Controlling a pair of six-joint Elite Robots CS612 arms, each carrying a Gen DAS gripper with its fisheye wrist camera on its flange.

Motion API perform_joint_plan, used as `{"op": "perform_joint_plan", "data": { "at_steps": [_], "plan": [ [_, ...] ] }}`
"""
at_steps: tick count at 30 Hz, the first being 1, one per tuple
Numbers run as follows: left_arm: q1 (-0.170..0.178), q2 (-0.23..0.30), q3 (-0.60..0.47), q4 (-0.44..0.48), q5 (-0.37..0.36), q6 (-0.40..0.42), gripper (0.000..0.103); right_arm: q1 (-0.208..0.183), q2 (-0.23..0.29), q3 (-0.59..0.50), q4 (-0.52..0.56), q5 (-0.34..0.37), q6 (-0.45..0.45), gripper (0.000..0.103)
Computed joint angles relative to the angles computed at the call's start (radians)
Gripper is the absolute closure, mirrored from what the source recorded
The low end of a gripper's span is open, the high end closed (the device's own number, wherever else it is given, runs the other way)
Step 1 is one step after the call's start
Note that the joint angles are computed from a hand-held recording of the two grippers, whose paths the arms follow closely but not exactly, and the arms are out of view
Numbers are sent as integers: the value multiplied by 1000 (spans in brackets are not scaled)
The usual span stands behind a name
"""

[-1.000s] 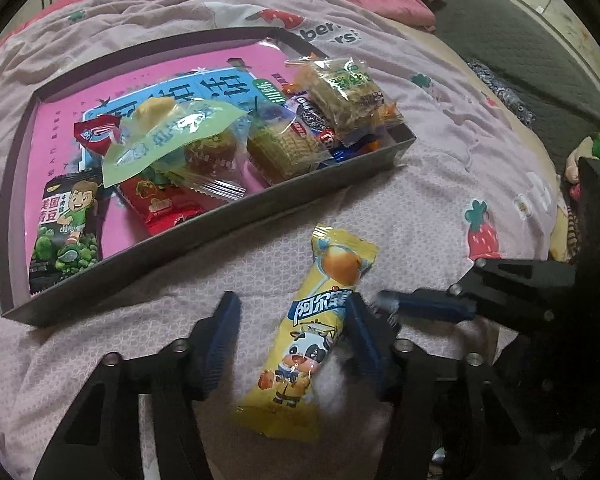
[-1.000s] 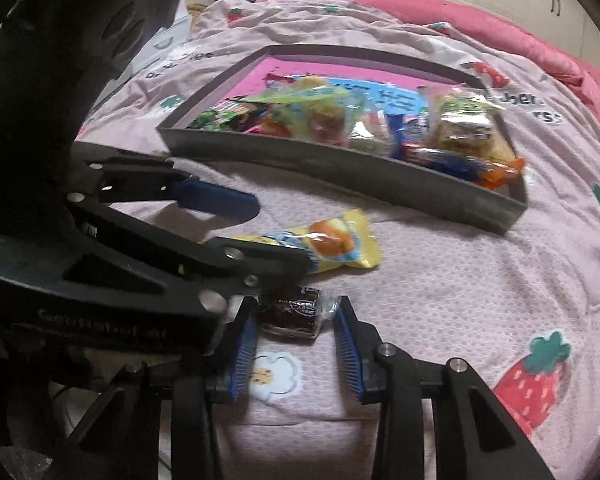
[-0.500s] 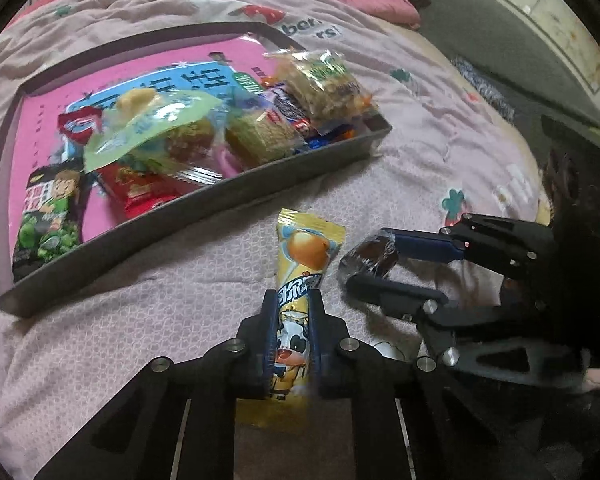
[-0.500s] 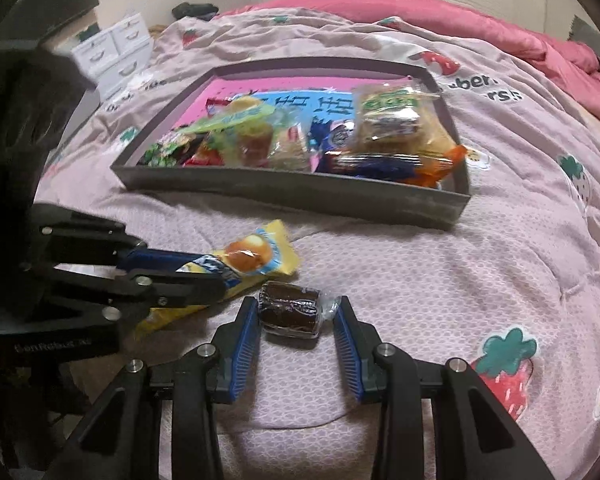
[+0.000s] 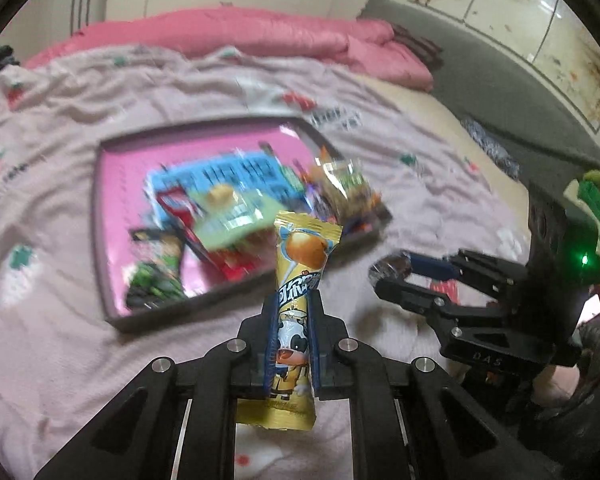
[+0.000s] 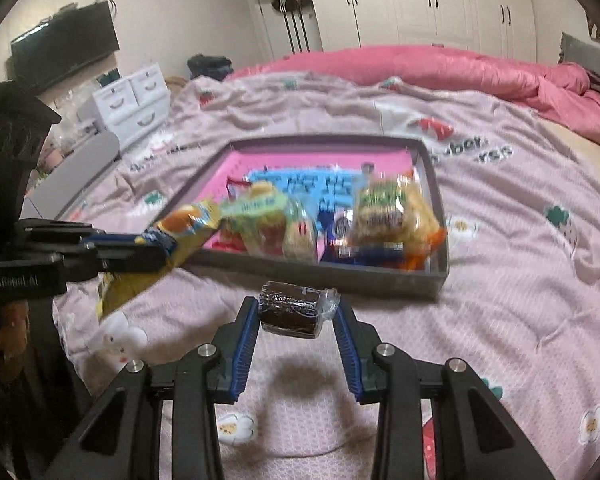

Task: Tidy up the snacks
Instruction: 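Lift the yellow candy bar and brown chocolate and carry both over the tray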

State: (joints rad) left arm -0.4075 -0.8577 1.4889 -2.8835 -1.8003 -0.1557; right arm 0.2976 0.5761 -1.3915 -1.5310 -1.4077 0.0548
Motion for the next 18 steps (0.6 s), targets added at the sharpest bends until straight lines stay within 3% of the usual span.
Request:
{"op": "perform_joint_plan", "data": {
  "at_steps": [5,18],
  "plan": [
    [11,-9,4,-56,69,-44,90,-2,-1,4,-59,-2,4,65],
    [25,34,-51,-58,170,-120,90,-11,-16,49,-169,6,11,65]
  ]
}}
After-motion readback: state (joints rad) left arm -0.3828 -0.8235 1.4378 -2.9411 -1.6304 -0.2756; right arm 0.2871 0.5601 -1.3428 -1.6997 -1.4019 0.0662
